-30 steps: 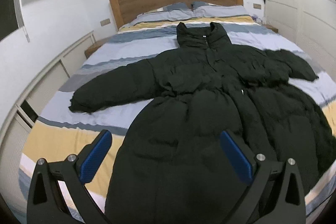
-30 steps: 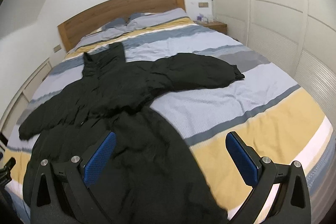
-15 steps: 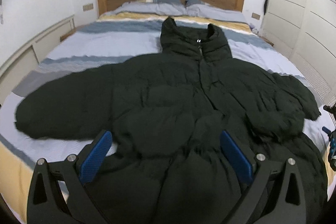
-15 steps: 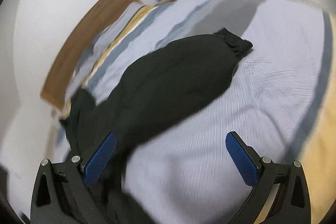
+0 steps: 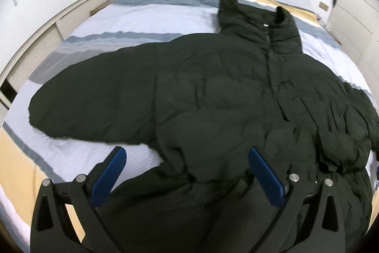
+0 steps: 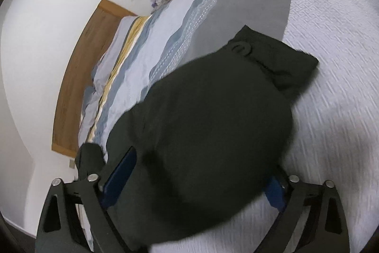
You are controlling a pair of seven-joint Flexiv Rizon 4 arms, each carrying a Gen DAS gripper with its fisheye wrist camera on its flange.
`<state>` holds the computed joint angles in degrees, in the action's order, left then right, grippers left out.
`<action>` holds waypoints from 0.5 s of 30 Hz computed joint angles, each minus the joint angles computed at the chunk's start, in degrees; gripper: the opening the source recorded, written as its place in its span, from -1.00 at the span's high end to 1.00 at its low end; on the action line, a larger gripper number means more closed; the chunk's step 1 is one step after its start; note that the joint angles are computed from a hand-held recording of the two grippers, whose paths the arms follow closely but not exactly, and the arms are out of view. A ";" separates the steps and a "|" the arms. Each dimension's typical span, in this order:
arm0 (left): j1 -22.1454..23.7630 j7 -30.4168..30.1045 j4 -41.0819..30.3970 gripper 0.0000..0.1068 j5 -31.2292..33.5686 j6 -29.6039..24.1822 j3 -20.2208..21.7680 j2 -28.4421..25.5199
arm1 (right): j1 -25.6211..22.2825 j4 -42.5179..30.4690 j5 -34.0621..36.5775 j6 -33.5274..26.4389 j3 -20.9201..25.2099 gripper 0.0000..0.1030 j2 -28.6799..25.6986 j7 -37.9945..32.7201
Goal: Fold large clothes
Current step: 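Grasp the coat sleeve cuff with the right gripper and lift it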
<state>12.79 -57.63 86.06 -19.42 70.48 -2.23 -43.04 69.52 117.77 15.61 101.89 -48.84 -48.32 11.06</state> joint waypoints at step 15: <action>-1.05 -9.67 -4.35 -0.93 3.36 -10.81 4.11 3.66 | -1.67 -4.42 -9.93 -5.39 -4.34 0.77 7.08 -7.72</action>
